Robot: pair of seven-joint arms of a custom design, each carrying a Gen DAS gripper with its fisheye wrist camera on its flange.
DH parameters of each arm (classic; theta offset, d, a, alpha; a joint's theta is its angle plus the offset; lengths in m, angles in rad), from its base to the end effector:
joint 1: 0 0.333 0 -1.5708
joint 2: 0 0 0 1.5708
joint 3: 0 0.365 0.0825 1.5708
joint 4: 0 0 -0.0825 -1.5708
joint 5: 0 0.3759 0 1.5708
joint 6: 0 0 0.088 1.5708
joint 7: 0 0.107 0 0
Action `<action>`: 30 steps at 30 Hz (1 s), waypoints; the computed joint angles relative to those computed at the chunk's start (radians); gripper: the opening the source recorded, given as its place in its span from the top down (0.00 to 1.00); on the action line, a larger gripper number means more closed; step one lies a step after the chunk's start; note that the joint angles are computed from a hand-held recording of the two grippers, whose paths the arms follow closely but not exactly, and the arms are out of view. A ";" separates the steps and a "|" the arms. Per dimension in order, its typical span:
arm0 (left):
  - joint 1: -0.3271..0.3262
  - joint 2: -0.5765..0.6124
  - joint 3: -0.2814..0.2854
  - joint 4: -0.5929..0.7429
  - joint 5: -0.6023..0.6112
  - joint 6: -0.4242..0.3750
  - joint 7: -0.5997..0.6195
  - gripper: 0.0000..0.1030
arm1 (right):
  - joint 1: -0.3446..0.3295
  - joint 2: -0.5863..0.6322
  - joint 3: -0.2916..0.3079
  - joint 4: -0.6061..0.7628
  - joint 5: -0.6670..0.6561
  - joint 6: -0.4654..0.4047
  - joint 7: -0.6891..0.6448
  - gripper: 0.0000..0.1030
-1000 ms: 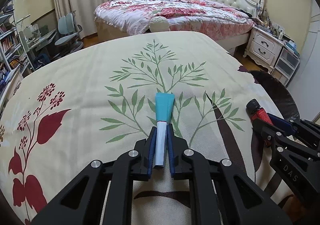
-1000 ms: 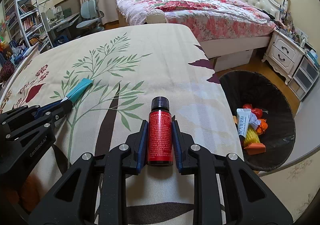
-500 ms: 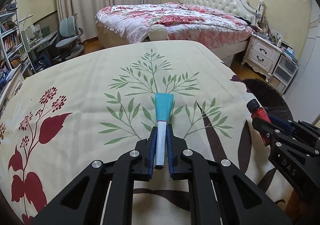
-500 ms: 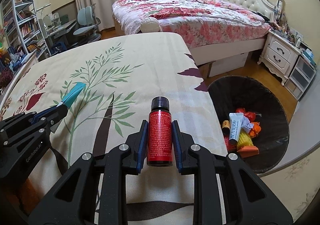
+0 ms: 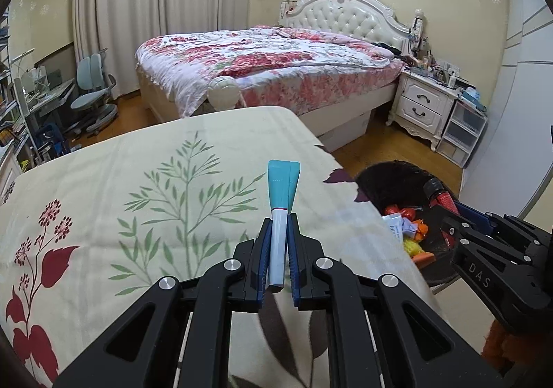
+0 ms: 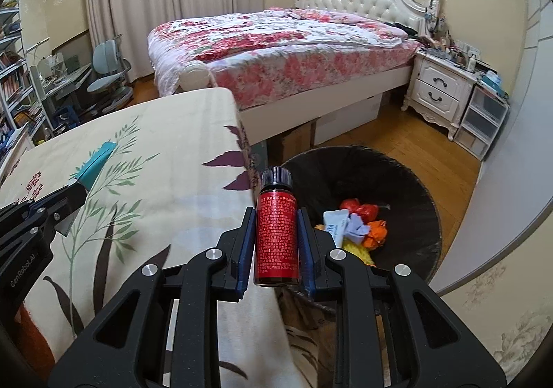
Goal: Collect trash
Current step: 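Carry both items over the black bin and open both tools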
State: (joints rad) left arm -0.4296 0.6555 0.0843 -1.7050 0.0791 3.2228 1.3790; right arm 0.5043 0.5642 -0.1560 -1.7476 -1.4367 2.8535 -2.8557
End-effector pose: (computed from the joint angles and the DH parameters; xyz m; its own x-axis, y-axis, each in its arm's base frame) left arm 0.6974 -0.2744 0.3610 -0.2898 -0.9563 0.0387 -0.6301 0.1602 -0.7598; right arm 0.6300 0.3027 0.3230 -0.1197 -0.9919 -0.0425 -0.6378 0.1096 -0.7624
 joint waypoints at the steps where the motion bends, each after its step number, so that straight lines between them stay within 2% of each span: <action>1: -0.005 0.008 -0.004 0.015 0.001 -0.005 0.000 0.89 | -0.001 -0.004 -0.006 -0.005 -0.006 -0.003 0.010 0.77; 5: -0.008 0.042 -0.031 0.084 0.014 -0.038 0.005 0.89 | -0.014 -0.021 -0.016 -0.028 -0.038 -0.035 0.050 0.77; 11: -0.023 0.103 -0.052 0.191 0.043 -0.088 0.001 0.89 | -0.058 -0.029 0.002 -0.042 -0.067 -0.066 0.083 0.77; 15: -0.040 0.146 -0.050 0.264 0.067 -0.121 -0.010 0.89 | -0.086 -0.026 0.010 -0.044 -0.080 -0.065 0.105 0.77; 24: -0.025 0.259 -0.111 0.463 0.111 -0.244 0.002 0.89 | -0.125 -0.002 0.006 -0.033 -0.073 -0.043 0.128 0.77; 30: -0.029 0.336 -0.127 0.596 0.126 -0.323 0.011 0.89 | -0.137 0.023 -0.009 -0.018 -0.037 -0.014 0.108 0.77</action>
State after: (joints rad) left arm -0.4591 0.9911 -0.0426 -1.1093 0.2053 2.9003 1.3896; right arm 0.3669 0.5877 -0.1648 -1.7655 -1.4741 2.8397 -2.7481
